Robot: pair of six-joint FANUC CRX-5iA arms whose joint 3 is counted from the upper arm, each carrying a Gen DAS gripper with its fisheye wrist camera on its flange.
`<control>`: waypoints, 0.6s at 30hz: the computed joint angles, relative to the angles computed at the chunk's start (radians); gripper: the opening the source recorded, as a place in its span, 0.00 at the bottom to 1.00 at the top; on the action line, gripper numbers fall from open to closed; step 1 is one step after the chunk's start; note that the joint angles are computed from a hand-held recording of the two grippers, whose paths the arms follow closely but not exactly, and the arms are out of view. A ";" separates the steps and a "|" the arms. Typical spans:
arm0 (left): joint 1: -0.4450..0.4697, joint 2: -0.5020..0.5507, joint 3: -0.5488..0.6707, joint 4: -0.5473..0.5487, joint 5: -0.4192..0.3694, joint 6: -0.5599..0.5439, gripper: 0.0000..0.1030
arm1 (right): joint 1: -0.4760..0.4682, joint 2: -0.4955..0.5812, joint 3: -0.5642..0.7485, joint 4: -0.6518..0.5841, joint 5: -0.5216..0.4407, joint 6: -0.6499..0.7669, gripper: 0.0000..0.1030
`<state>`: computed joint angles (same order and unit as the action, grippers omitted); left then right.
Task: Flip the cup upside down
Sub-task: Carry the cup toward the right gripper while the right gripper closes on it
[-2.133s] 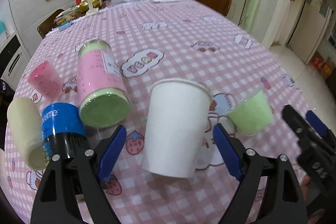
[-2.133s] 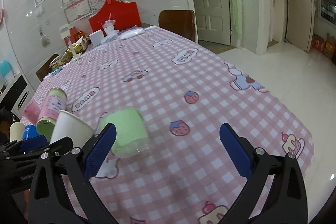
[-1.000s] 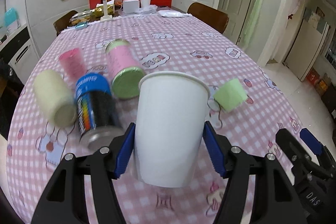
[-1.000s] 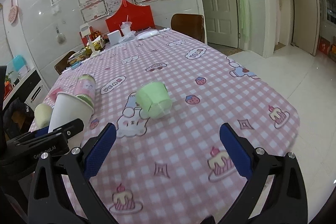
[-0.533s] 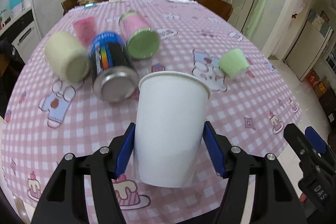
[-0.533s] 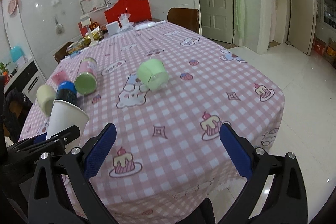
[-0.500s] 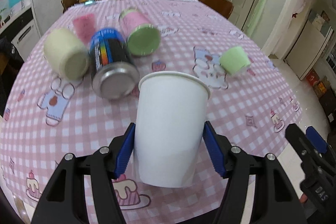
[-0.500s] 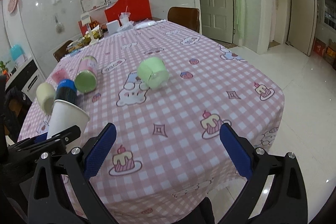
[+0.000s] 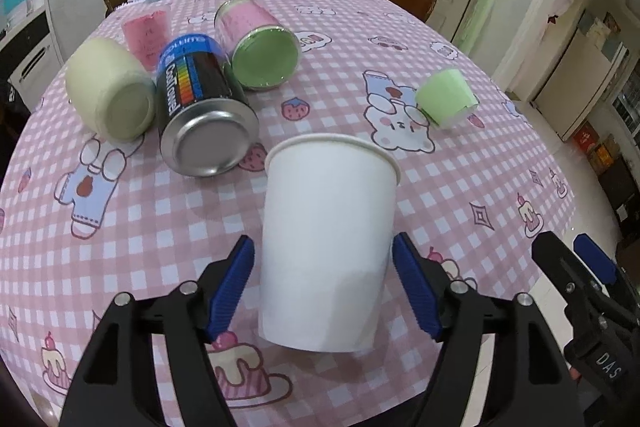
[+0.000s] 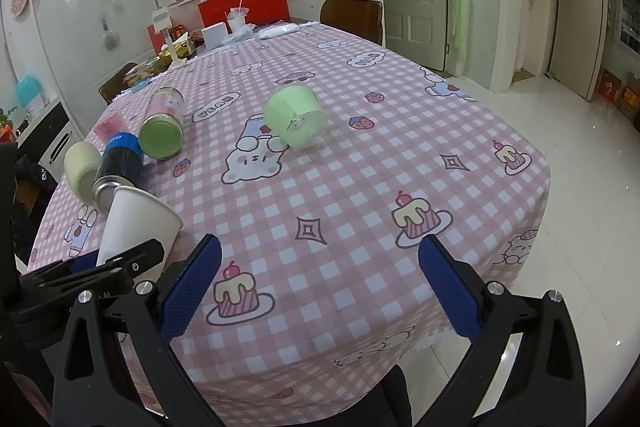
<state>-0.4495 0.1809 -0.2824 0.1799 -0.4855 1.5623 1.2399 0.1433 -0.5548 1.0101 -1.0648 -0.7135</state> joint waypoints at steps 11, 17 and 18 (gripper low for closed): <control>0.004 -0.094 -0.019 -0.100 0.034 0.022 0.69 | -0.011 -0.032 -0.027 0.094 0.039 -0.074 0.92; 0.036 -0.162 -0.056 -0.133 0.077 -0.008 0.69 | -0.061 -0.024 -0.008 0.199 0.168 -0.080 0.92; 0.047 -0.169 -0.066 -0.123 0.085 -0.025 0.69 | -0.068 -0.017 0.001 0.203 0.184 -0.073 0.92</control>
<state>-0.4024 0.0121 -0.3481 0.0573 -0.4006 1.5369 1.1720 0.1261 -0.5539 1.2127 -0.8809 -0.7869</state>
